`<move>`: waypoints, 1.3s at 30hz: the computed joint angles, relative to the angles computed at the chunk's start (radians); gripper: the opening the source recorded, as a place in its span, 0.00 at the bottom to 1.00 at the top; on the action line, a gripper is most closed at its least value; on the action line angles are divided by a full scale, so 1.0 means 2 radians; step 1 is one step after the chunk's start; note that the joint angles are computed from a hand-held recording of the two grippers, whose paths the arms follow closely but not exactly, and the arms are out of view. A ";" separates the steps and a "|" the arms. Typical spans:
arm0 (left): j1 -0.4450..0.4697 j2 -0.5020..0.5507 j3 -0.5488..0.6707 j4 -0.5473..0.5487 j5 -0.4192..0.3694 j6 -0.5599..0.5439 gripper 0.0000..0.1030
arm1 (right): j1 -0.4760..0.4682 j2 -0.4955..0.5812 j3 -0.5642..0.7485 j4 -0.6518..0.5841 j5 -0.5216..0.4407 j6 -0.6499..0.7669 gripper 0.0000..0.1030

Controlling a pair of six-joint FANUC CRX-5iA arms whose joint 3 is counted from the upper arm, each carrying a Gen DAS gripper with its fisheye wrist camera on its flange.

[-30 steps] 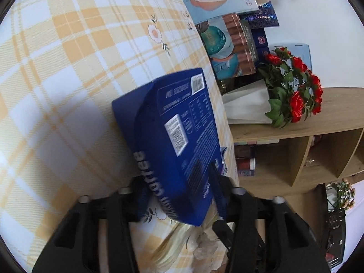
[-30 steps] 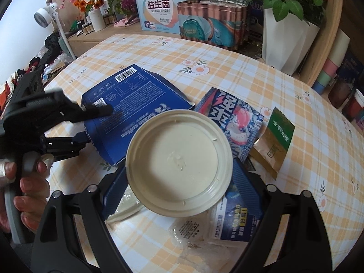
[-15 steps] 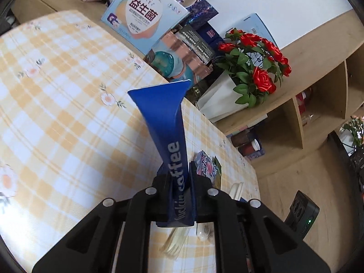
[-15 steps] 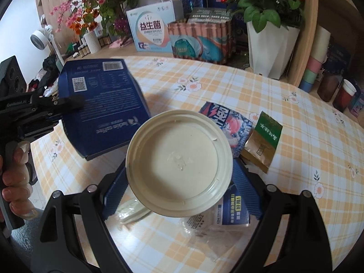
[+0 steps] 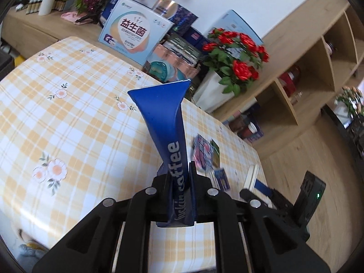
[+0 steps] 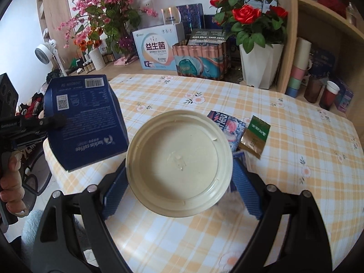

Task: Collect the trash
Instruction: 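Lift the blue box and white lid and carry both over the bin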

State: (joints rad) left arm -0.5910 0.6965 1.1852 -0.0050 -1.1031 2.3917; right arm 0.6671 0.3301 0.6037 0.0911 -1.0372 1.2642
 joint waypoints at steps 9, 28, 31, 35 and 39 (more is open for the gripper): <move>-0.032 -0.061 -0.070 0.007 -0.011 -0.039 0.12 | 0.041 -0.100 -0.130 0.048 0.041 -0.074 0.83; -0.113 -0.127 -0.157 -0.014 -0.018 -0.004 0.12 | 0.124 -0.249 -0.300 0.171 0.067 -0.230 0.83; -0.122 -0.128 -0.158 -0.015 -0.027 -0.004 0.12 | 0.136 -0.262 -0.314 0.186 0.067 -0.247 0.83; -0.129 -0.131 -0.170 -0.010 -0.029 -0.005 0.12 | 0.148 -0.278 -0.331 0.203 0.067 -0.264 0.83; -0.132 -0.126 -0.173 0.002 -0.032 -0.011 0.12 | 0.149 -0.288 -0.342 0.208 0.069 -0.272 0.83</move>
State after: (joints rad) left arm -0.8542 0.4450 0.8387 -0.0008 -1.1669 2.3707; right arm 0.9656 -0.2465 -0.0797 0.5069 -0.9000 0.7205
